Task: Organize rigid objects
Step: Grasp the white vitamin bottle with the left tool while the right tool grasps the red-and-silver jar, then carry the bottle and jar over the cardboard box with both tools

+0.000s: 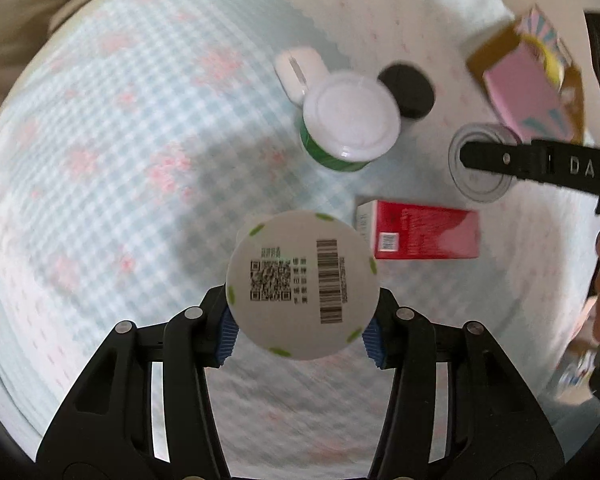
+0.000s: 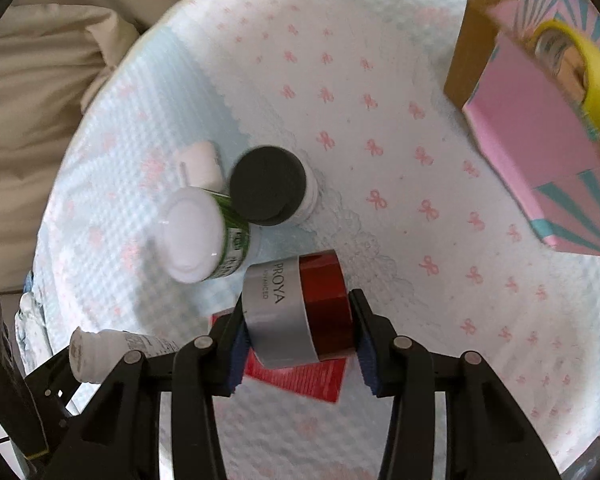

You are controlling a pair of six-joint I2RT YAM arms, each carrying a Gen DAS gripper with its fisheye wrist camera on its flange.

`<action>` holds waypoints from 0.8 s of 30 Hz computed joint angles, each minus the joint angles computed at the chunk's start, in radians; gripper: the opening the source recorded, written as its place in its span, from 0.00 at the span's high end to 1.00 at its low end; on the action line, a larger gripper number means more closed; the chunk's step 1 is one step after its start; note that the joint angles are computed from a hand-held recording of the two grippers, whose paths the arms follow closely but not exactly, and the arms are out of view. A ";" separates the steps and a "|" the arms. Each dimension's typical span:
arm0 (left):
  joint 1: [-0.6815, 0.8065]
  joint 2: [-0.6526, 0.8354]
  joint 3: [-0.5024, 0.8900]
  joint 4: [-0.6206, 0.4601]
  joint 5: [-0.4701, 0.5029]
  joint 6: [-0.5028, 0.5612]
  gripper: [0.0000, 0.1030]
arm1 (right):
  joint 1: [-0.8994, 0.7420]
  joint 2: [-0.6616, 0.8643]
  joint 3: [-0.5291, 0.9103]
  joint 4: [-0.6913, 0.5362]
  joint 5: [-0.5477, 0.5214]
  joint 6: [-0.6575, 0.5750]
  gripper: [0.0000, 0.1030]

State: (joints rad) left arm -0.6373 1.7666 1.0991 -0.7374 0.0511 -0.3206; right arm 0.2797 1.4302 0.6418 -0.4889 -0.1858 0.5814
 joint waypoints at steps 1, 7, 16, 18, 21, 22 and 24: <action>-0.002 -0.027 -0.004 -0.011 -0.001 -0.017 0.55 | -0.003 -0.048 -0.003 -0.035 0.001 -0.011 0.59; -0.099 -0.256 -0.043 -0.098 -0.044 -0.176 0.55 | 0.065 -0.245 0.044 -0.194 0.035 0.001 0.59; -0.335 -0.337 0.168 -0.244 -0.172 -0.427 0.55 | 0.055 -0.538 0.180 -0.587 0.046 -0.103 0.60; -0.380 -0.329 0.219 -0.260 -0.201 -0.468 0.55 | -0.002 -0.580 0.228 -0.677 0.030 -0.164 0.60; -0.450 -0.282 0.330 -0.309 -0.248 -0.528 0.55 | -0.178 -0.624 0.307 -0.806 -0.032 -0.319 0.60; -0.468 -0.264 0.363 -0.322 -0.260 -0.545 0.55 | -0.255 -0.625 0.337 -0.842 -0.058 -0.385 0.60; -0.505 -0.210 0.458 -0.358 -0.286 -0.581 0.55 | -0.436 -0.612 0.391 -0.913 -0.128 -0.549 0.60</action>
State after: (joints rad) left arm -1.1423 1.5565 1.5575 -1.0956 -0.2349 -0.9018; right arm -0.1563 0.8185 1.0326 -1.4016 -0.3142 0.0324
